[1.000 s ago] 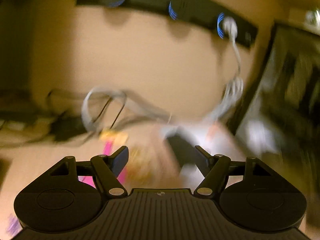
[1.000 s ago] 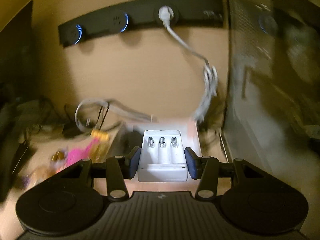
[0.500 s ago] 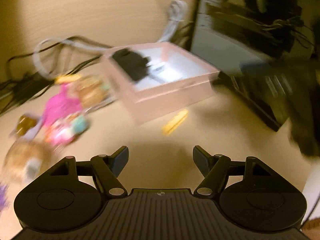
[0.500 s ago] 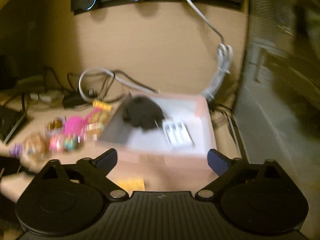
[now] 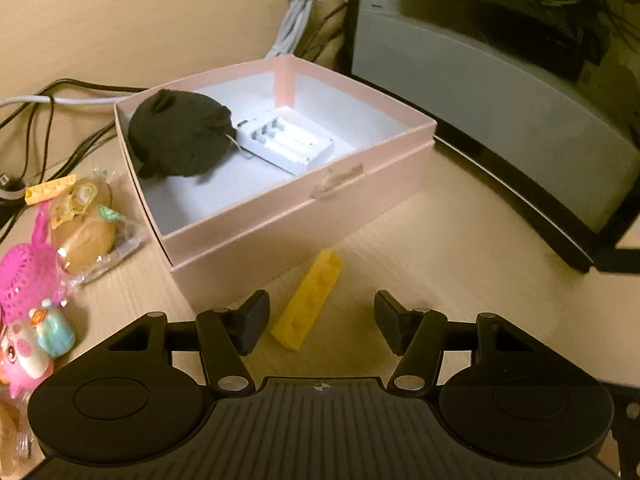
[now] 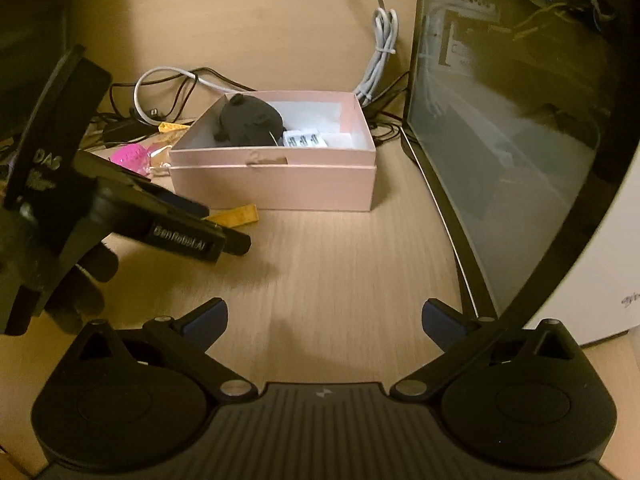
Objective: Organize objects
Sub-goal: 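Grasp the yellow toy brick with the left gripper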
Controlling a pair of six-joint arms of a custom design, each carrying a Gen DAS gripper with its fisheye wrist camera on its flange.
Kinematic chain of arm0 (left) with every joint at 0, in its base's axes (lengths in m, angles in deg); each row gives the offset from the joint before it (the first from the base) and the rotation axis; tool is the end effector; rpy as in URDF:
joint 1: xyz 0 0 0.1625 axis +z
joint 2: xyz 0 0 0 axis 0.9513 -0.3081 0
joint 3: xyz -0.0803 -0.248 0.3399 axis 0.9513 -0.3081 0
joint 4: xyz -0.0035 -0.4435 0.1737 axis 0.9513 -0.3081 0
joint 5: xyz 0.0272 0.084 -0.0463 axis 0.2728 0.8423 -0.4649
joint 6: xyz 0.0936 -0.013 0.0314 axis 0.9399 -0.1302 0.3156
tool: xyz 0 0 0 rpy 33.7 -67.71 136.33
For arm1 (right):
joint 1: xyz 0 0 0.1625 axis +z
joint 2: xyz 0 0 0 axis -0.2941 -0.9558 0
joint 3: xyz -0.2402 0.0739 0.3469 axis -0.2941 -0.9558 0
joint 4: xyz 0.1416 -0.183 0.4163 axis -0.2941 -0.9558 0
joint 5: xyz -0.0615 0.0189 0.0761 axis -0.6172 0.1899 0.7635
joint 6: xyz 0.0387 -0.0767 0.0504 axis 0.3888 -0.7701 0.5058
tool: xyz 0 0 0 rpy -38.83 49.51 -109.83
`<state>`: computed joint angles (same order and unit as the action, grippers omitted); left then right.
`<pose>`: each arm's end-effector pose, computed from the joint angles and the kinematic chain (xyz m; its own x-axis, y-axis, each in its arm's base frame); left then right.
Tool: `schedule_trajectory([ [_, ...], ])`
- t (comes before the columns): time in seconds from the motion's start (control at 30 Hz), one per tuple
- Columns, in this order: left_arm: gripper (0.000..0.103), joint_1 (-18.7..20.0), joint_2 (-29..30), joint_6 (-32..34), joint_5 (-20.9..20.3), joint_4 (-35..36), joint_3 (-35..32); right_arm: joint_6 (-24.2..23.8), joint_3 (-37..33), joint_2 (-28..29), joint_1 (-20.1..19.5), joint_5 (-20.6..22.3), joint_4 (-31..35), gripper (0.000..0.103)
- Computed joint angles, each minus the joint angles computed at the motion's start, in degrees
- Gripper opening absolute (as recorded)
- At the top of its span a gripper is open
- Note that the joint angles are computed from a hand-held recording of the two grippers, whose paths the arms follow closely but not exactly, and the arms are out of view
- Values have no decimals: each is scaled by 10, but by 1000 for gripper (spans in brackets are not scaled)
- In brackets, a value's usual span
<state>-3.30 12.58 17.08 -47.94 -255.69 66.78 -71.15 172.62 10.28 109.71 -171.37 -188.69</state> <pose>-0.0980 -0.7195 0.0096 -0.5851 0.6383 -0.5002 0.7861 0.5979 -0.1566 0.1112 -0.6002 0.0670 -0.6913 -0.0450 0.7212 -0.5539 0.6739 -0.4889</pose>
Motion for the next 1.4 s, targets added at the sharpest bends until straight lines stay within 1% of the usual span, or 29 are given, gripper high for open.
schedule_trajectory([
  [0.13,63,1,2,-2,-1,3,-5,5,3,1,-3,1,-6,103],
  [0.17,60,0,2,-1,2,1,-5,6,2,3,-3,2,-12,103],
  [0.2,49,-2,5,2,10,-5,-5,6,0,7,-3,1,-22,103],
  [0.23,40,-5,8,5,27,-21,-3,4,-2,12,-3,-2,-35,103],
  [0.27,22,-8,11,3,44,-34,-2,2,-4,18,-2,-4,-50,103],
  [0.3,21,-8,10,-6,47,-32,-4,0,-4,20,-2,-4,-58,103],
  [0.4,20,-1,2,-51,27,-2,-12,0,-6,25,-2,-4,-63,103],
  [0.53,15,0,-11,-57,25,-9,6,7,-2,15,-2,-6,-24,103],
  [0.63,15,2,-36,-81,21,-6,33,1,-4,15,-1,-11,-7,103],
  [0.77,15,12,-89,-128,13,-10,80,-5,-16,22,4,-17,17,103],
  [0.83,15,19,-117,-146,18,-21,101,-5,-25,28,8,-18,34,103],
  [0.97,15,35,-169,-185,44,-51,133,-11,-44,41,19,-10,68,103],
  [1.17,15,62,-241,-226,109,-90,170,-21,-87,72,41,29,131,103],
  [1.27,15,72,-274,-232,135,-111,189,-31,-121,93,56,57,175,103],
  [1.4,15,84,-315,-239,155,-127,210,-61,-184,135,78,104,224,103],
])
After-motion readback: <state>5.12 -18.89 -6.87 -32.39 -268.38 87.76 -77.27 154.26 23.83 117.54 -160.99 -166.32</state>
